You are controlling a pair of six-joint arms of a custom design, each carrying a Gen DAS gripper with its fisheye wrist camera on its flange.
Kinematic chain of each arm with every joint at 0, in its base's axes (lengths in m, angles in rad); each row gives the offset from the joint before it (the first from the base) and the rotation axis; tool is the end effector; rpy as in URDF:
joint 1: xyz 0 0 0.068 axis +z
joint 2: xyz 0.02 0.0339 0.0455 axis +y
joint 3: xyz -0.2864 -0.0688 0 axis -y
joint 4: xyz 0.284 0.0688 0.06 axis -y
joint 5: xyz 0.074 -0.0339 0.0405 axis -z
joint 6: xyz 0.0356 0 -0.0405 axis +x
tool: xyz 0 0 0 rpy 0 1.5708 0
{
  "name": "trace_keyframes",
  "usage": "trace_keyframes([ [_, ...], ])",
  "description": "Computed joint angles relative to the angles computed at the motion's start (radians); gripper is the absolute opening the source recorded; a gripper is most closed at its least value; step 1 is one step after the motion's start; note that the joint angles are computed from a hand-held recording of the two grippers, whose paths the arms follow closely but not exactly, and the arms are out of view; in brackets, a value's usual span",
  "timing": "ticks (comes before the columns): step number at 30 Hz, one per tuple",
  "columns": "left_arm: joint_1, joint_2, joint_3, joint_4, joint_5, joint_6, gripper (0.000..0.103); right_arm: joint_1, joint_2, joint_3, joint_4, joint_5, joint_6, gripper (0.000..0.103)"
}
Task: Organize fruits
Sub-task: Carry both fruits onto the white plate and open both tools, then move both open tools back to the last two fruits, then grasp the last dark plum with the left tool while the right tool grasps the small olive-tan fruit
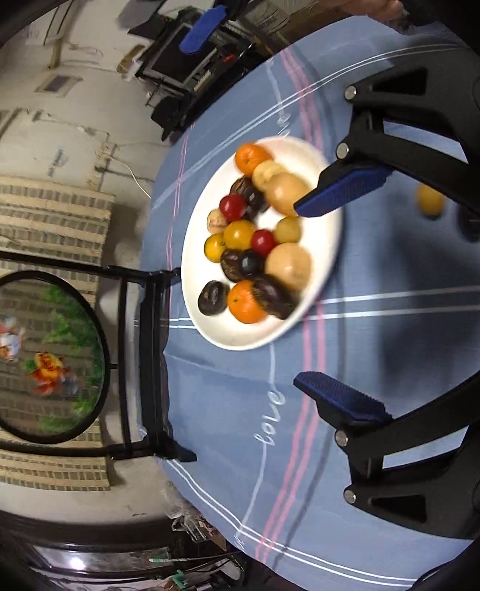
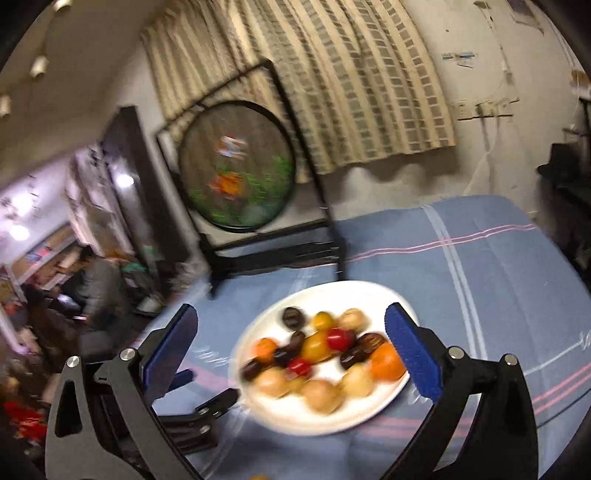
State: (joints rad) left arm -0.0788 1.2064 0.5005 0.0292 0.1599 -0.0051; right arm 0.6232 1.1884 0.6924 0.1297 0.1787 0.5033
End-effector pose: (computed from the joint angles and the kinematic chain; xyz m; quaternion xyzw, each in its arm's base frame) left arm 0.2568 -0.0260 0.1742 0.0676 0.8970 -0.0900 0.4275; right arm 0.2418 0.1660 0.2578 0.0013 0.8223 0.2391 0.5163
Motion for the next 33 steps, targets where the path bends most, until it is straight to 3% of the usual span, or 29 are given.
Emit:
trace_keyframes([
  [5,-0.052,-0.374,-0.22,-0.1,-0.021,0.095,0.087,0.126,-0.156,-0.176,-0.035,0.146,0.048,0.102],
  [9,-0.132,-0.603,-0.319,-0.212,-0.049,0.16,0.091,0.113,-0.203,-0.226,-0.062,0.12,0.123,0.102],
  [12,-0.153,-0.569,-0.309,-0.215,-0.044,0.181,0.091,0.105,-0.208,-0.232,-0.065,0.121,0.144,0.102],
  [15,-0.105,-0.447,-0.271,-0.211,0.031,0.195,0.091,0.093,-0.2,-0.233,-0.064,0.102,0.156,0.102],
  [19,-0.103,-0.265,-0.218,-0.196,0.055,0.193,0.09,0.095,-0.182,-0.226,-0.077,0.094,0.167,0.102],
  [26,-0.174,-0.14,-0.191,-0.15,0.004,0.175,0.073,0.101,-0.171,-0.218,-0.091,0.094,0.169,0.102],
  [30,-0.188,-0.097,-0.18,-0.124,0.001,0.176,0.056,0.105,-0.15,-0.208,-0.095,0.092,0.168,0.102],
  [33,-0.191,-0.056,-0.16,-0.131,0.01,0.181,0.05,0.109,-0.131,-0.198,-0.101,0.086,0.16,0.102],
])
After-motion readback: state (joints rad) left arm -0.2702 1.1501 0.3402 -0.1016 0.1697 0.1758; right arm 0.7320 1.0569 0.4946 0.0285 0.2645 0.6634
